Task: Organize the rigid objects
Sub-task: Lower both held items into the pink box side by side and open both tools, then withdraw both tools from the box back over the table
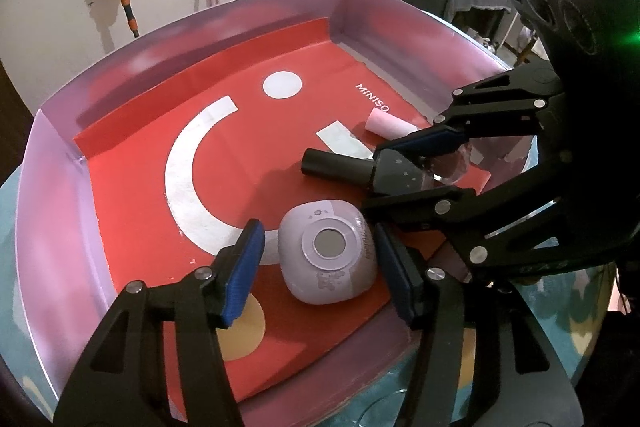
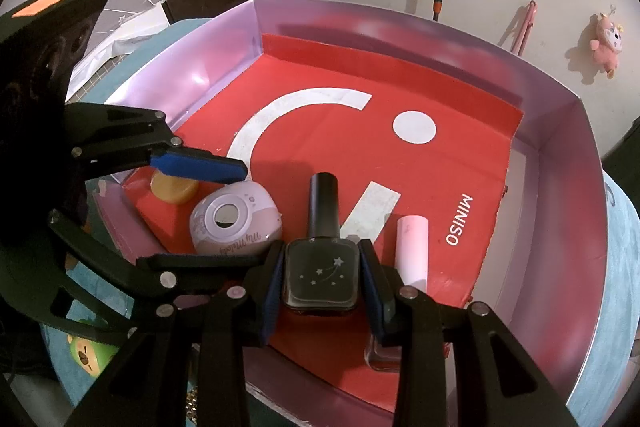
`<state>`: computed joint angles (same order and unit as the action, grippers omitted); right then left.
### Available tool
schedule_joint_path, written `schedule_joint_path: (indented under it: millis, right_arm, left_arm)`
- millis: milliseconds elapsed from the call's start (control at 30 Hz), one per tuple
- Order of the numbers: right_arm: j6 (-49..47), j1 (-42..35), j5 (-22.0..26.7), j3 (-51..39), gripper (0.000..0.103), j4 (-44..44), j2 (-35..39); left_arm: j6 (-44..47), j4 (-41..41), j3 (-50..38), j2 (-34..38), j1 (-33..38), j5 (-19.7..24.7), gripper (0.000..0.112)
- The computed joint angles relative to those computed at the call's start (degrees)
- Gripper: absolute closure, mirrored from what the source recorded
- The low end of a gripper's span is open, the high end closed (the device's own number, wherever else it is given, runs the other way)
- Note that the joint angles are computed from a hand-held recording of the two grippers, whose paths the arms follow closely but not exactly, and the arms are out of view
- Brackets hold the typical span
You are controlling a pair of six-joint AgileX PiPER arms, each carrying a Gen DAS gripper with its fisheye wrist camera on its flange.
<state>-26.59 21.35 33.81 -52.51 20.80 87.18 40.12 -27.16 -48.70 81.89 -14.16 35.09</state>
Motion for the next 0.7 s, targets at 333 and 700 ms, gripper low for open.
schedule_joint_path:
  millis: [333, 700]
  right_arm:
    - [-0.35, -0.63, 0.73, 0.18, 0.061, 0.88, -0.81]
    - [1.82, -1.81, 2.73, 2.59, 0.053, 0.19, -9.05]
  left_arm:
    - [-0.37, 0.20, 0.22, -1.35, 0.02, -0.25, 0.055]
    - [-3.18, 0.00, 2.18, -9.03, 1.45, 1.78, 0.050]
